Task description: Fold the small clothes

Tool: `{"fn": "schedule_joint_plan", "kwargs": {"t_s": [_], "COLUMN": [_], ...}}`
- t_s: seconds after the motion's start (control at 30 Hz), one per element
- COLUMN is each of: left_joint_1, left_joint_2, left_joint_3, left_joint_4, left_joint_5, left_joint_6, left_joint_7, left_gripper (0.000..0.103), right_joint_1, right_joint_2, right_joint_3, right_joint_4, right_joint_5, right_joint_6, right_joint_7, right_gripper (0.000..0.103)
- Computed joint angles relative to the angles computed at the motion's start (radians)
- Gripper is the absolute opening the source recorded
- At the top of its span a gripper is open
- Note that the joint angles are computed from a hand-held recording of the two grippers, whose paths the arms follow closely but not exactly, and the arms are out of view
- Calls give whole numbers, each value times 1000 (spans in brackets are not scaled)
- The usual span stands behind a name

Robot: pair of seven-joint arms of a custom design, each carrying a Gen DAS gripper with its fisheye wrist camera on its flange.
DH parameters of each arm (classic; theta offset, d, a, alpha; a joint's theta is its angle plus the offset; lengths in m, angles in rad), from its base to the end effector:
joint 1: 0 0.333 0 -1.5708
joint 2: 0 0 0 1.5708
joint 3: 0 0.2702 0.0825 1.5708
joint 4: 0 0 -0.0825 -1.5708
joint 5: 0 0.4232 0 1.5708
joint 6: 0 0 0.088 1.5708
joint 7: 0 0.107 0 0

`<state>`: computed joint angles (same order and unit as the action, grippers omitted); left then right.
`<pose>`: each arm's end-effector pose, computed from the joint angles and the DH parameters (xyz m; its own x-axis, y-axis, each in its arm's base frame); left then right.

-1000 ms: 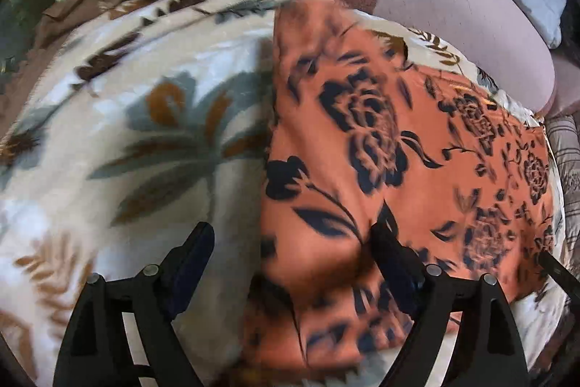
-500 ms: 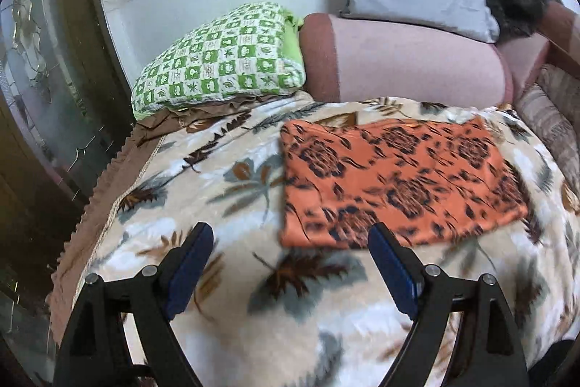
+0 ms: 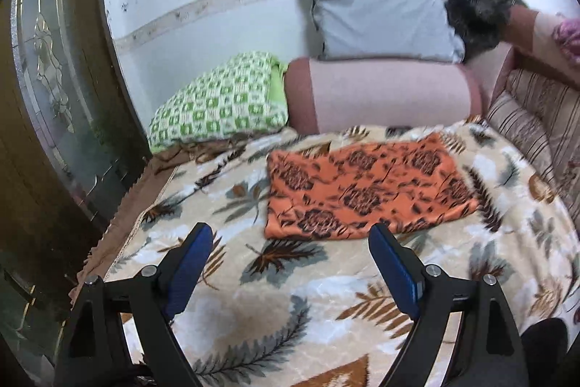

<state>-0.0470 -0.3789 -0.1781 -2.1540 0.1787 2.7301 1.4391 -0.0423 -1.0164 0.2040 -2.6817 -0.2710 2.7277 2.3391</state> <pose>0.5298 -0.1403 0.6149 -0.1706 -0.9764 -0.1326 -0.5477 0.2059 -0.8109 0.3770 0.0823 0.6016 -0.2602 -0.9366 -0.2348 -0.3951 0.3251 -0.8592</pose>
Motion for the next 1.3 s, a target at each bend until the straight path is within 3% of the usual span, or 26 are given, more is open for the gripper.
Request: {"fn": "schedule_joint_plan", "kwargs": {"t_s": [0.17,0.33,0.63,0.7,0.87,0.93,1.03,1.1,1.17,1.3], "left_joint_1": [-18,63,112,118,154,163,157,153,138,96], "left_joint_2": [-29,16,109,143,212,262,334,393,513,695], "left_joint_3": [35,-6,-4,5,19,33,64,82,100,148], "left_joint_4": [-19,12,64,94,136,171,216,251,368,577], "left_joint_5": [-72,11,131,145,270,320,335,398,414,354], "left_joint_6": [15,-7,-2,-38,-69,-94,-109,-88,-146,-245], "left_joint_7": [19,-79,-216,-239,-339,-379,-415,-481,-488,-456], "left_gripper": [97,97,97,97,97,97,97,97,97,97], "right_joint_1": [-15,15,-6,-28,1,67,145,106,24,16], "right_joint_2": [15,106,258,301,449,537,676,733,797,903], "right_joint_3": [27,18,24,25,-62,-121,-161,-109,-32,-85], "right_joint_4": [18,57,121,143,220,268,373,416,479,553], "right_joint_5": [-12,8,-25,-48,-4,70,156,100,-67,-219], "right_joint_6": [41,22,60,66,122,165,160,158,100,46], "right_joint_7": [13,12,45,46,18,-25,-113,-62,69,111], "right_gripper": [70,70,70,70,71,75,75,75,75,75]}}
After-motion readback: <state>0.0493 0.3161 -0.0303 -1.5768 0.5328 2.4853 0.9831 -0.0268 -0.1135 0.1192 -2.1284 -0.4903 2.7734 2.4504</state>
